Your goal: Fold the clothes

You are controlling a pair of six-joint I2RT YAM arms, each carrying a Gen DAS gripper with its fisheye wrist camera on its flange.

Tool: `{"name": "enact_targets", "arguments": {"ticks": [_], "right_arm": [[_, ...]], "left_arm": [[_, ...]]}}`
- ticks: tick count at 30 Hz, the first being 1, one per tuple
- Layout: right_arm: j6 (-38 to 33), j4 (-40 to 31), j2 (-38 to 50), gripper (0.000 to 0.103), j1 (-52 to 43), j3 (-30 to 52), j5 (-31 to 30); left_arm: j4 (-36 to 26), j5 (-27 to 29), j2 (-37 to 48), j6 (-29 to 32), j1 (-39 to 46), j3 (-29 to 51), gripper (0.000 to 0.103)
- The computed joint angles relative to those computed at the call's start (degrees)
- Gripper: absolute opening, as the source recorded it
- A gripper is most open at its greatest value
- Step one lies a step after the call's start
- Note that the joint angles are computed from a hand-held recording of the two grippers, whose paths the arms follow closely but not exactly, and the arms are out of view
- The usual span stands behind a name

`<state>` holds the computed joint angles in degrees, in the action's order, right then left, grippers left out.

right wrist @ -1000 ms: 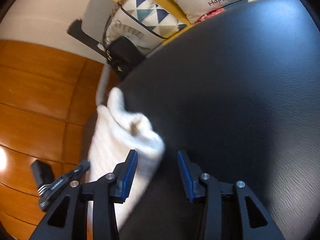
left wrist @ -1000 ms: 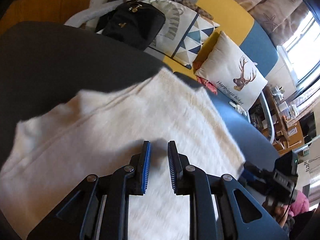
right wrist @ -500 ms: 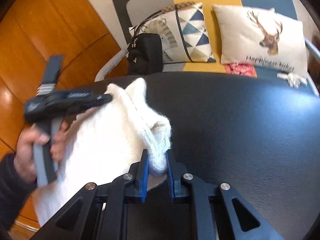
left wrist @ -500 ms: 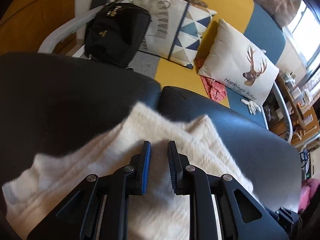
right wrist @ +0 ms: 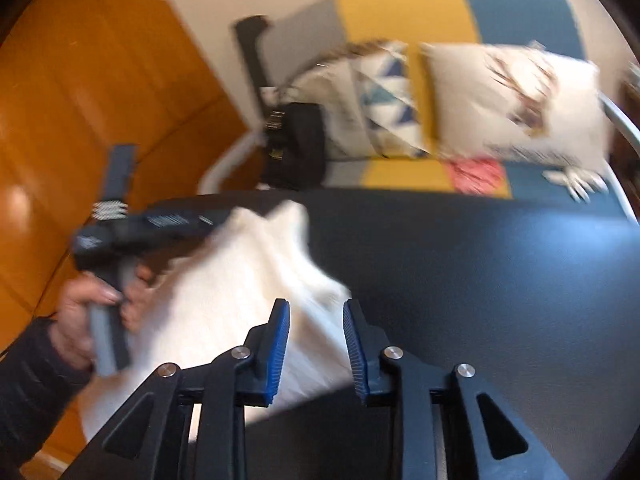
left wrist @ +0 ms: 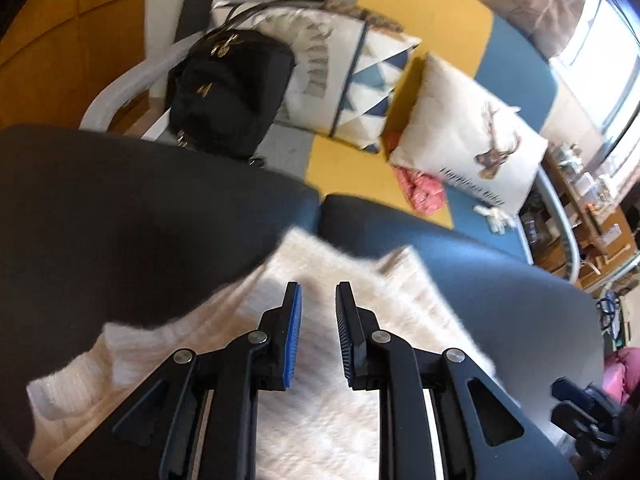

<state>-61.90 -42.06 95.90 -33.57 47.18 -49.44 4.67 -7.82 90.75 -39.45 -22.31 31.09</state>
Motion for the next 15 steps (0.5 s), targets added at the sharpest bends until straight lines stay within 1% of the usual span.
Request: {"name": "enact_targets", "arguments": {"ticks": [2, 4, 5, 6, 8, 10, 12, 14, 15], "right_arm": [[2.1, 1.2, 0.9, 0.028, 5.8, 0.5, 0.2], [8.6, 7.4, 2.4, 0.028, 11.0, -0.4, 5.9], [11.6, 10.0, 3.5, 0.028, 13.6, -0.5, 9.0], [14.9, 13.2, 6.4, 0.024, 15.6, -0.4, 13.5], [13.5, 13.9, 8.9, 0.023, 13.1, -0.2, 10.2], [10.7, 10.2, 9.6, 0.022, 10.9, 1.1, 8.8], [10.7, 8.3, 7.0, 0.022, 10.9, 1.3, 10.2], [10.0, 6.3, 4.0, 0.026, 11.6, 1.8, 7.3], [9.8, 5.0, 2.9, 0.027, 12.8, 2.6, 5.8]], "left_arm": [[2.1, 0.8, 2.2, -0.8, 1.2, 0.0, 0.019], [3.9, 2.3, 5.5, -0.4, 2.6, 1.0, 0.019], [3.7, 2.8, 7.7, -0.3, 3.2, 2.4, 0.019], [3.2, 2.4, 8.8, 0.5, 3.0, 3.4, 0.019], [2.1, 0.9, 10.1, 2.5, 2.1, 5.3, 0.019], [2.9, 1.4, 8.3, 2.6, 2.2, 4.1, 0.019], [5.7, 3.6, 4.4, 1.6, 3.5, 0.1, 0.019], [6.7, 3.9, -1.4, 0.3, 4.4, -4.8, 0.019], [6.7, 4.1, -4.3, -0.3, 4.8, -7.3, 0.019]]}}
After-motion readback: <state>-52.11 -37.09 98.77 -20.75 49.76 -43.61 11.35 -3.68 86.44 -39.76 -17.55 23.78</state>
